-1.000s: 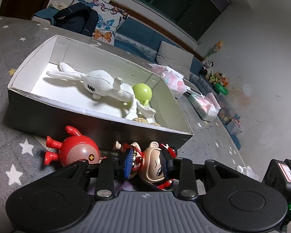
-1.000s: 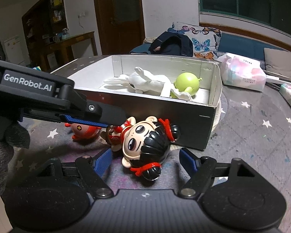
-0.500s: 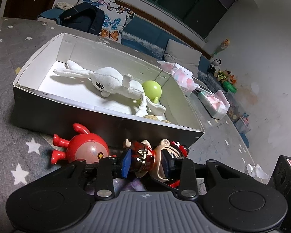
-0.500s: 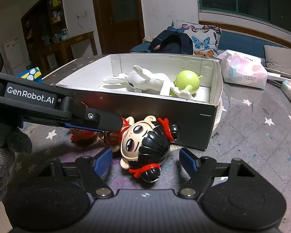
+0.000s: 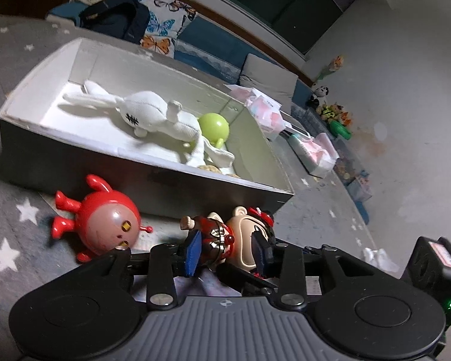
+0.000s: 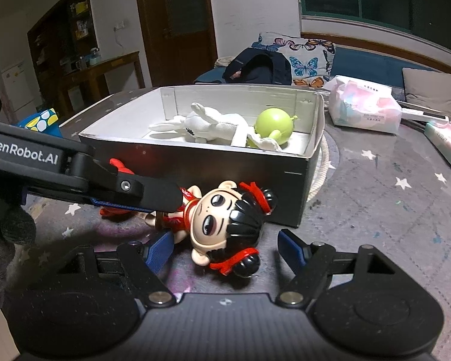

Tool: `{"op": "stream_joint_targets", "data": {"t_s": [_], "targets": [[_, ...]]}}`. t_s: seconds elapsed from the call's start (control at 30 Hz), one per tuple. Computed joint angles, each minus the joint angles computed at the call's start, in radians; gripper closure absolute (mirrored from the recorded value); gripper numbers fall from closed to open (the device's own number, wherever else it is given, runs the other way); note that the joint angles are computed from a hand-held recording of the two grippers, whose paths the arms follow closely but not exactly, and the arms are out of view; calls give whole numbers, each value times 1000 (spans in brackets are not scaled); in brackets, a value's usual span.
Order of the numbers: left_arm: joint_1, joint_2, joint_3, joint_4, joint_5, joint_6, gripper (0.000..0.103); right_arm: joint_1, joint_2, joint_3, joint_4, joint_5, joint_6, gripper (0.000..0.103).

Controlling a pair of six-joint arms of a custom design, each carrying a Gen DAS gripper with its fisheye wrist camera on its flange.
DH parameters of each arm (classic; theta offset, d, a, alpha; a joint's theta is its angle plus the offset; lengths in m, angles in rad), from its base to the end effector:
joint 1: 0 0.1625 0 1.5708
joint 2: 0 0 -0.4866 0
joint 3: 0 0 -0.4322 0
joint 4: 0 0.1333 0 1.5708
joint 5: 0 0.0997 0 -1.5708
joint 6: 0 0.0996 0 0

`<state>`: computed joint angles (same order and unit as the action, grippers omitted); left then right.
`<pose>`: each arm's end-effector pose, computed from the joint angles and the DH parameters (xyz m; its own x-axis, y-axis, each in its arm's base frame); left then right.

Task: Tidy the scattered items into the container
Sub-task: 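Close the right tool's fingers around the cartoon girl figure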

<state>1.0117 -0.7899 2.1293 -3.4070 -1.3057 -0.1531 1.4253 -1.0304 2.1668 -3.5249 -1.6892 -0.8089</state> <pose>-0.1699 -0.5721 0.0505 -0.9451 0.2876 -0.1549 0.3260 0.7985 -0.5062 0.0372 -0.5842 0.1928 -0.7413 -0.3313 0.5836 -0.6334 0.6330 -0.4452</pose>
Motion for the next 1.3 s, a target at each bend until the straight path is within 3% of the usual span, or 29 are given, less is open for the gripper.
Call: {"op": "stream_joint_targets", "data": {"t_s": [0.43, 0.67, 0.87, 1.3], "targets": [[5, 24, -8, -32, 32, -10, 64, 0, 7, -7, 12, 7, -2, 26], [3, 34, -20, -36, 45, -15, 64, 0, 5, -7, 25, 23, 16, 36], [-11, 46, -22, -50, 80, -3, 63, -3, 5, -8, 27, 31, 44, 37], [-1, 34, -22, -15, 21, -11, 63, -28, -26, 3, 67, 61, 43, 37]]}}
